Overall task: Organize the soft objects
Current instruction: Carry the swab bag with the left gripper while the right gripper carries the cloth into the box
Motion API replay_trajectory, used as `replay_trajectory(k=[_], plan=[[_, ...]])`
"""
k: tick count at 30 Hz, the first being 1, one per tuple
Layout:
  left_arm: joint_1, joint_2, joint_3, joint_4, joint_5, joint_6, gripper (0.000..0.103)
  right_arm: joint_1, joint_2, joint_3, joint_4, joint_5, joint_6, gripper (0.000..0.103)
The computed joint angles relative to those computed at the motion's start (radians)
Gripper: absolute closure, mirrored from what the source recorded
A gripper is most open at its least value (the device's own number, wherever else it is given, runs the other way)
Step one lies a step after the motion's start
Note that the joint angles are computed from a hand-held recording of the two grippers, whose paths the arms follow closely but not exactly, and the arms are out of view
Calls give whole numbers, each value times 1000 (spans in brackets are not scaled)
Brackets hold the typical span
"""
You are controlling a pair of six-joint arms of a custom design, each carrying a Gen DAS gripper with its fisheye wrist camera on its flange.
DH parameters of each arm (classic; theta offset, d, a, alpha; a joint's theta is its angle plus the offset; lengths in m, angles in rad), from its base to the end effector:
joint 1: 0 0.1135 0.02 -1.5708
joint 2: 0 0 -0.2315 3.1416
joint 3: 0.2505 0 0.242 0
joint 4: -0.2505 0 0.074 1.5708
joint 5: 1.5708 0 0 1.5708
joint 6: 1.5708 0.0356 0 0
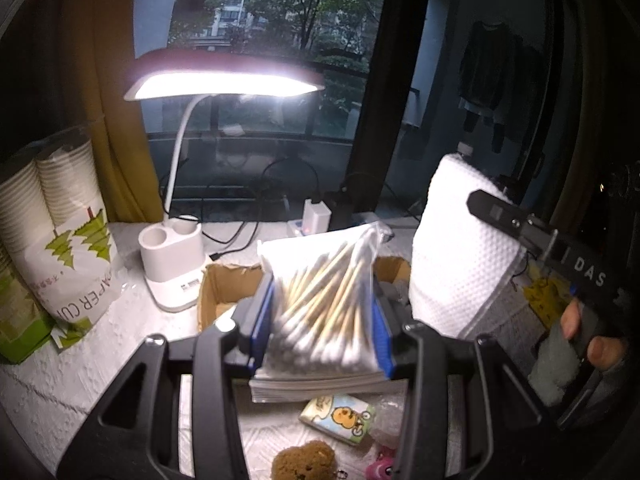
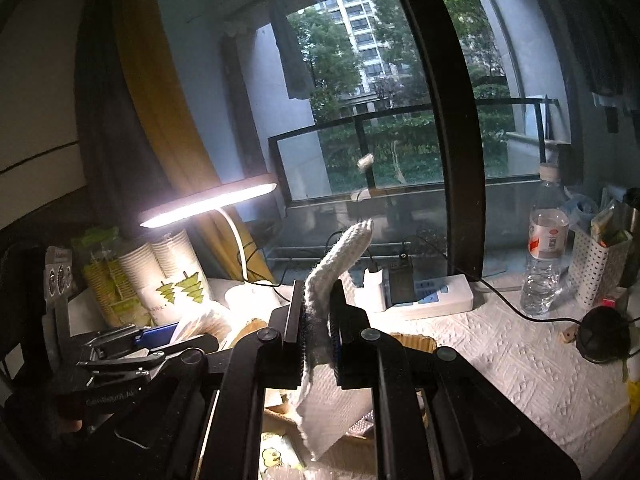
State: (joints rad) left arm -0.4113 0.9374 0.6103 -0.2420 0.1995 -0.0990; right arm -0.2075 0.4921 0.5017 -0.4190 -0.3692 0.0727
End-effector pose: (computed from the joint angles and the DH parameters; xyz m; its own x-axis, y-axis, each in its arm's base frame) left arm 0.1952 -0.0928 0.2229 -0.5454 0.1322 -0.8277 0.4934 0.8489 -0.1895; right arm 0.1476 -0.0180 0.2424 -0.3981 0.1530 -0.9045 -0.1032 0.9723 0.2099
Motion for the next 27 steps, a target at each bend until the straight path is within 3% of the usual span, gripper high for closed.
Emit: replay_trajectory(k=[16,27], plan=[[-2,258,51,117,32,-14,60,56,258,-61,245,62,32,92],[-27,454,87,215,36,-18,59,67,437,-97,333,65,26,92]])
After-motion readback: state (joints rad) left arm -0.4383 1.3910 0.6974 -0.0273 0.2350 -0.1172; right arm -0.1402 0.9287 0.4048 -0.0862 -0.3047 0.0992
